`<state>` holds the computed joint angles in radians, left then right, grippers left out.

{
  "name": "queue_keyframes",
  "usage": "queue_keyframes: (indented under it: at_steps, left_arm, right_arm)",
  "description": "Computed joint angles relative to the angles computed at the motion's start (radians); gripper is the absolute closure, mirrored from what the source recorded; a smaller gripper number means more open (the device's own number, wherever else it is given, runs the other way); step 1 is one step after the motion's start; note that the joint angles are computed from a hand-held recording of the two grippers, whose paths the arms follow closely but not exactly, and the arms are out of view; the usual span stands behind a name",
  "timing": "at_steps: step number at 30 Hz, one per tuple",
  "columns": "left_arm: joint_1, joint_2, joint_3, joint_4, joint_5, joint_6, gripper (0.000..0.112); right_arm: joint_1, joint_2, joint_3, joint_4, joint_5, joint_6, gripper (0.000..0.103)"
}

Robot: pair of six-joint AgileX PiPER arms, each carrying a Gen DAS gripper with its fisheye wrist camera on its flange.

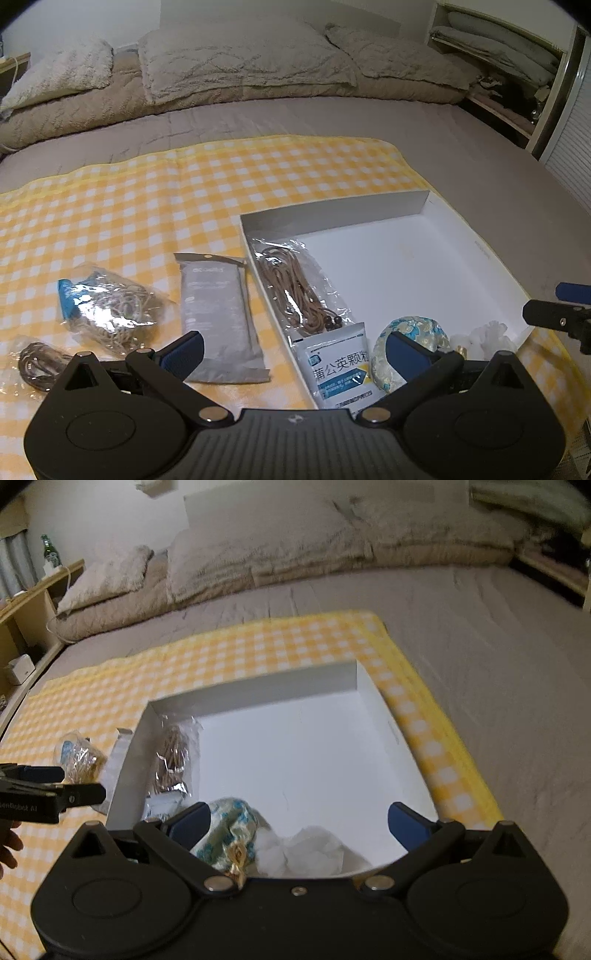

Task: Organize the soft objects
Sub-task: 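Withdraw both tools from the box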

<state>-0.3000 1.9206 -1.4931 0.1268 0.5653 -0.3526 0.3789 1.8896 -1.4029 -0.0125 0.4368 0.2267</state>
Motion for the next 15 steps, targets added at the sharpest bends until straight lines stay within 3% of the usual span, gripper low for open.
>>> queue_keyframes:
  at_steps: [5, 15]
  left_arm:
    - [0.018, -0.058, 0.058, 0.013, -0.029, -0.019, 0.009]
    - [0.103, -0.172, 0.166, 0.007, -0.071, -0.015, 0.009]
  right_arm:
    - [0.017, -0.026, 0.020, 0.013, -0.046, -0.025, 0.000]
    - [0.085, 0.000, -0.042, -0.052, -0.050, 0.043, 0.000]
